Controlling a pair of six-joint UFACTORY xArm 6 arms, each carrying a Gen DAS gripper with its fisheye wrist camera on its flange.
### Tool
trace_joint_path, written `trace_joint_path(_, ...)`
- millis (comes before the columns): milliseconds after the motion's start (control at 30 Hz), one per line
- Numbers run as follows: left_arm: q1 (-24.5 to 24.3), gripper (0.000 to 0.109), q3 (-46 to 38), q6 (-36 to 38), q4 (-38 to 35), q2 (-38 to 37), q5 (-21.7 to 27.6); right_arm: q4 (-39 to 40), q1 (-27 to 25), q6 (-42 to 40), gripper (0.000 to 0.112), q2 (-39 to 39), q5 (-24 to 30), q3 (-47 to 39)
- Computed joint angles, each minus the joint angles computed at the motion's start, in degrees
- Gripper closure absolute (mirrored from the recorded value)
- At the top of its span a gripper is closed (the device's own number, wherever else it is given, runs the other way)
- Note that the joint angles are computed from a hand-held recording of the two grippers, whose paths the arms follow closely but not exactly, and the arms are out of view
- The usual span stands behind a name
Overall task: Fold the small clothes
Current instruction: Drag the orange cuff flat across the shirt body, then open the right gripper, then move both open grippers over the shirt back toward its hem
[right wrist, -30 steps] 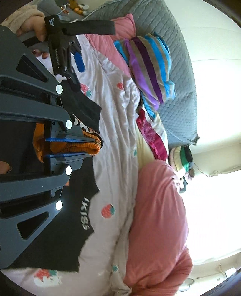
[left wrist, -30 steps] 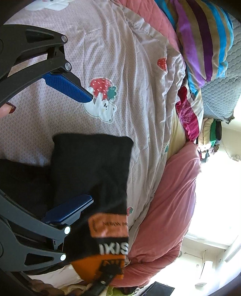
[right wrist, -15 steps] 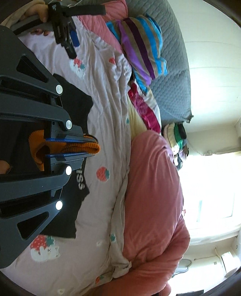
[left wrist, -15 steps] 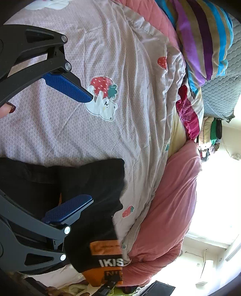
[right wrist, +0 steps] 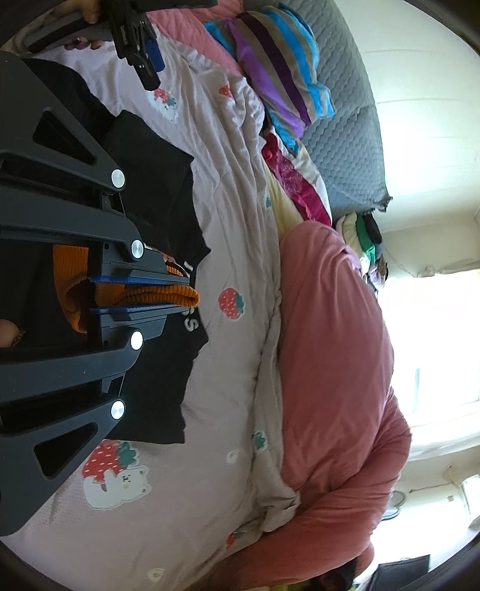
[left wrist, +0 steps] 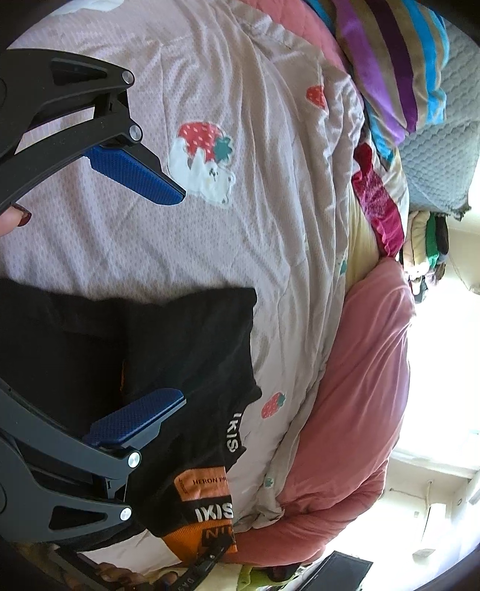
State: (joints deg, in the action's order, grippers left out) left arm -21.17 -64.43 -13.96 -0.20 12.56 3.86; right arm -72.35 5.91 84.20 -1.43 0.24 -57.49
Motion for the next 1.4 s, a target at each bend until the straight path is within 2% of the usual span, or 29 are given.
trace_joint_path(167, -2.1, 0.015, -5.3, 2.2, -0.7, 2.9, 3.8, -0.1, -1.0, 0.8, 0.105, 0.4, 0.0, 0.6)
trace_joint_path(300, -3.6, 0.015, -11.4, 4.1, -3.0, 6.7, 8.8, 3.6, -1.6, -2.2, 0.105, 0.7, -0.6, 1.5)
trace_joint_path(467, -4.7, 0.015, -16.6, 6.3, -5.9, 10.3, 11.9, 8.1, -2.2, -5.4, 0.101, 0.5, -0.5, 2.8)
trace_joint_path(533, -5.0, 0.015, -17.9, 6.0, -5.1, 11.3, 12.7, 4.4, -2.7, -1.2, 0.095, 0.1, 0.3, 2.9)
trace_joint_path(600, -5.2, 0.017, -18.7, 6.5, -5.5, 12.1, 13.1, 0.4, -3.0, 2.7, 0.094, -0.5, 1.4, 3.1)
trace_joint_path(633, -5.3, 0.019, -19.1, 6.4, -5.3, 12.4, 13.3, 0.7, -3.0, 2.4, 0.09, -0.9, 1.8, 3.7)
trace_joint_path(700, -5.3, 0.024, -19.7, 6.6, -5.0, 12.8, 13.7, 3.7, -3.0, -0.8, 0.086, -1.1, 1.9, 4.9)
trace_joint_path(767, -5.5, 0.041, -20.3, 7.2, -5.0, 13.2, 14.1, 8.1, -2.3, -5.7, 0.086, -1.0, 2.7, 5.7)
trace_joint_path(933, -5.9, 0.072, -22.8, 10.4, -6.1, 15.5, 16.9, 18.6, 1.3, -19.2, 0.086, 1.2, 3.6, 5.1)
trace_joint_path(1067, -5.6, 0.074, -24.0, 9.8, -4.6, 17.7, 20.6, 30.4, 5.1, -31.9, 0.084, 4.5, 4.9, 2.5)
trace_joint_path(1133, -5.5, 0.074, -22.4, 11.9, -6.6, 17.3, 19.0, 36.3, 7.1, -37.8, 0.083, 6.6, 6.5, 0.5)
trace_joint_path(1233, -5.3, 0.074, -21.3, 14.8, -9.8, 16.6, 18.6, 40.6, 9.0, -42.7, 0.082, 9.0, 7.9, -2.2)
trace_joint_path(1367, -5.1, 0.074, -20.3, 17.5, -13.1, 15.9, 18.1, 45.4, 10.3, -48.4, 0.074, 11.6, 10.1, -4.9)
trace_joint_path(1400, -5.1, 0.074, -20.1, 17.6, -13.1, 15.8, 18.0, 44.4, 10.4, -47.8, 0.074, 12.0, 11.3, -5.4)
